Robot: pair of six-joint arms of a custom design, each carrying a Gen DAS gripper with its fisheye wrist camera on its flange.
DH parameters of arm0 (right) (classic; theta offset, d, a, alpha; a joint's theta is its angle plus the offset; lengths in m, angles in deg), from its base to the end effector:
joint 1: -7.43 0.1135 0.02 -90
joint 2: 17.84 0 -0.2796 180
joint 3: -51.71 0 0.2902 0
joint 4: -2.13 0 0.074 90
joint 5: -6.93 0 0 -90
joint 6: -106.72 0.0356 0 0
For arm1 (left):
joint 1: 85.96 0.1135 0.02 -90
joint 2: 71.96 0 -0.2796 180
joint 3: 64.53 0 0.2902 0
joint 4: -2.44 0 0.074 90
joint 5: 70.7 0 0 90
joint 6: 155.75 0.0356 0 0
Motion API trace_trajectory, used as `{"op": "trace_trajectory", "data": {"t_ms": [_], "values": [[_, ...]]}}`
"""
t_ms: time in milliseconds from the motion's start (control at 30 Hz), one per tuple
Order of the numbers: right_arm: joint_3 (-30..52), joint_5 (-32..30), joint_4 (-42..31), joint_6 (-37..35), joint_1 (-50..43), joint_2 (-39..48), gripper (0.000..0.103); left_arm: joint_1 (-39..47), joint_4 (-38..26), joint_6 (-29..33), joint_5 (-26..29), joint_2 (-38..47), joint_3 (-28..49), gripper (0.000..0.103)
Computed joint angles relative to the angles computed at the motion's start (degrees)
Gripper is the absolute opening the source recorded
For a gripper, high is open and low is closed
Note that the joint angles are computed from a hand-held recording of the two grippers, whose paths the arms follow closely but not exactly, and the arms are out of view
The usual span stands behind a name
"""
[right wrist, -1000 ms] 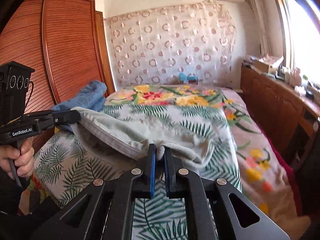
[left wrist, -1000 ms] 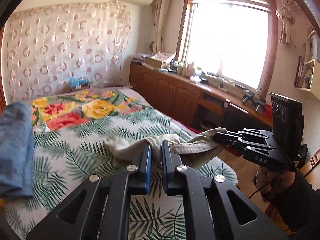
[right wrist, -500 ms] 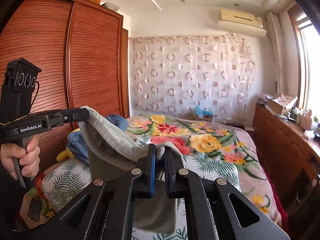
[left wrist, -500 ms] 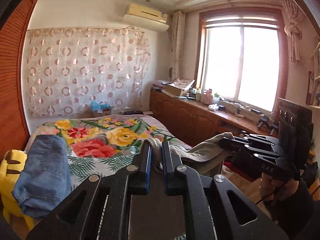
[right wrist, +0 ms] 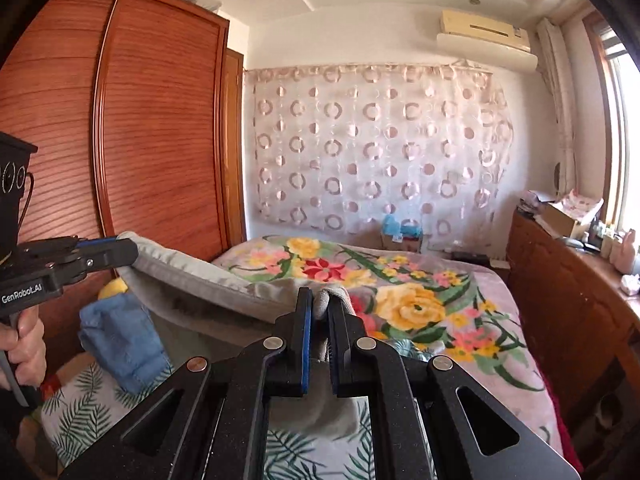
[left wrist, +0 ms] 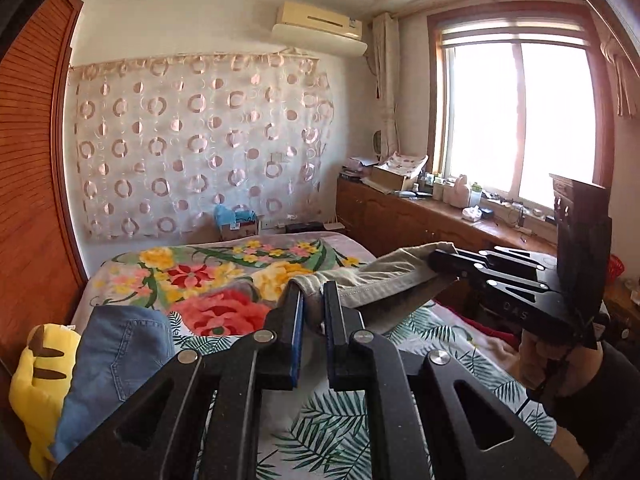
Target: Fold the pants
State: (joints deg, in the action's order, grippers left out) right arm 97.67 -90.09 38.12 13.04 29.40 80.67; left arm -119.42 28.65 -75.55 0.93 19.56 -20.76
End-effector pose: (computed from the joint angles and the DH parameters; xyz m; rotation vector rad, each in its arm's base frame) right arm 0.3161 0.1322 0.1285 -0.4983 1.8034 0.3348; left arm 0.2755 -0.1686 0.1386 0.1869 1.9224 -0.1929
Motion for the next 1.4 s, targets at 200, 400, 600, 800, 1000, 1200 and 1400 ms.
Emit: {"op": "trace_trajectory", "data": {"t_ms": [200, 400, 600, 800, 1000, 1200, 1400], "values": [[-4.3, 0.9, 6.5, -0.7, 3.0, 5.6, 0.007, -3.5, 7.9, -5.0, -1.0, 4.2, -8.2, 0.010], [-12.7, -0.3, 13.5, 0.1, 4.5, 9.4, 0.007, -11.2, 14.7, -12.6, -4.4, 9.7, -14.6, 0.010], [-19.0, -1.7, 11.2, 0.2, 5.1, 5.7, 0.007, -18.8, 17.8, -20.3, -8.2, 17.1, -16.3, 0.010], [-21.2, -4.1, 4.2, 0.6, 4.6, 0.5, 0.007, -24.4, 18.0, -26.8, -11.0, 19.9, -17.8, 0.010], [-25.0, -5.8, 5.1, 1.8, 4.2, -0.8, 0.007, -28.0, 15.5, -29.6, -13.3, 18.4, -19.4, 0.010], [-27.9, -4.9, 4.3, 2.3, 5.1, -3.4, 0.007, -31.5, 15.1, -33.8, -15.2, 20.9, -19.8, 0.010], [-28.2, -5.9, 3.8, 2.1, 4.5, -2.1, 0.007, -30.2, 17.1, -35.0, -12.5, 27.9, -17.7, 0.013]]}}
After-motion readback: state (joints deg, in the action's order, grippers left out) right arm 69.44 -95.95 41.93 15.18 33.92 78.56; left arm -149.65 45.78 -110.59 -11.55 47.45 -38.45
